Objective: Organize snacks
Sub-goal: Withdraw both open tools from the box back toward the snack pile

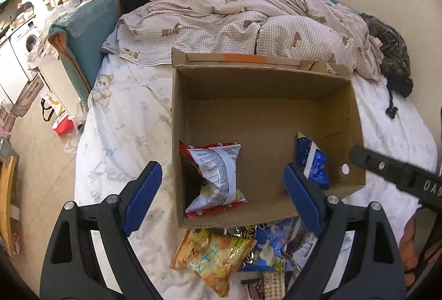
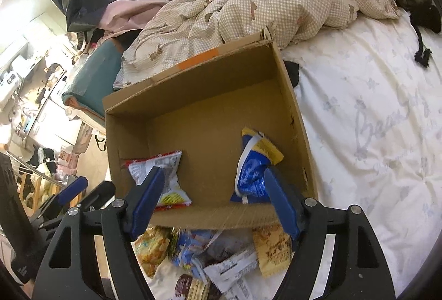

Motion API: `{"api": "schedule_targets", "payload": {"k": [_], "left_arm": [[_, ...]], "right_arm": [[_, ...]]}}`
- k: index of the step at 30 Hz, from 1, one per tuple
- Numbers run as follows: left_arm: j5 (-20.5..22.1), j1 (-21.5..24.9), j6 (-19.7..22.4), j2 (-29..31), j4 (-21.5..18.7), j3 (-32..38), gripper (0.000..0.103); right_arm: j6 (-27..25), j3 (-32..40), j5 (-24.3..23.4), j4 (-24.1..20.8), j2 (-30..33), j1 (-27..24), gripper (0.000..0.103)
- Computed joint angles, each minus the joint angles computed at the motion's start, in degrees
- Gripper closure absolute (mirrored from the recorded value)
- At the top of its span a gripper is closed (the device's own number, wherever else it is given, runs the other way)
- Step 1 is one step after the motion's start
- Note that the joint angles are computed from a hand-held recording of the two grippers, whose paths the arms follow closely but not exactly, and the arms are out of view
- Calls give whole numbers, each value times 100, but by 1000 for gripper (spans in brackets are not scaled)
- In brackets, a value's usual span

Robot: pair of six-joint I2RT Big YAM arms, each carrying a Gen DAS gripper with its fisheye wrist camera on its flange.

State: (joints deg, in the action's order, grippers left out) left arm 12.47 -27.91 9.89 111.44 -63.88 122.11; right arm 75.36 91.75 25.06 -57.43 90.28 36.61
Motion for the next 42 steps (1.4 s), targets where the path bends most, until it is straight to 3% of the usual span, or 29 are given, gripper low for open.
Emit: {"api": "schedule_targets", "payload": {"k": [7, 16, 27, 35, 42], "left_arm": [[-227, 102, 110, -440, 294, -519, 8], [-16, 339, -94, -764, 79, -919, 8], [180, 474, 1, -1250, -50, -1609, 8], [245, 542, 107, -1559, -137, -2100, 8], [108, 605, -100, -1540, -365, -2218, 8]], "right_arm": [[70, 100, 238, -198, -40, 260, 26], [532, -28, 378, -299, -179, 604, 26], [1019, -90, 471, -447, -231, 1006, 26], [1248, -203, 233, -424, -228, 1185, 26], [1516, -482, -5, -224, -289, 1251, 26]]}}
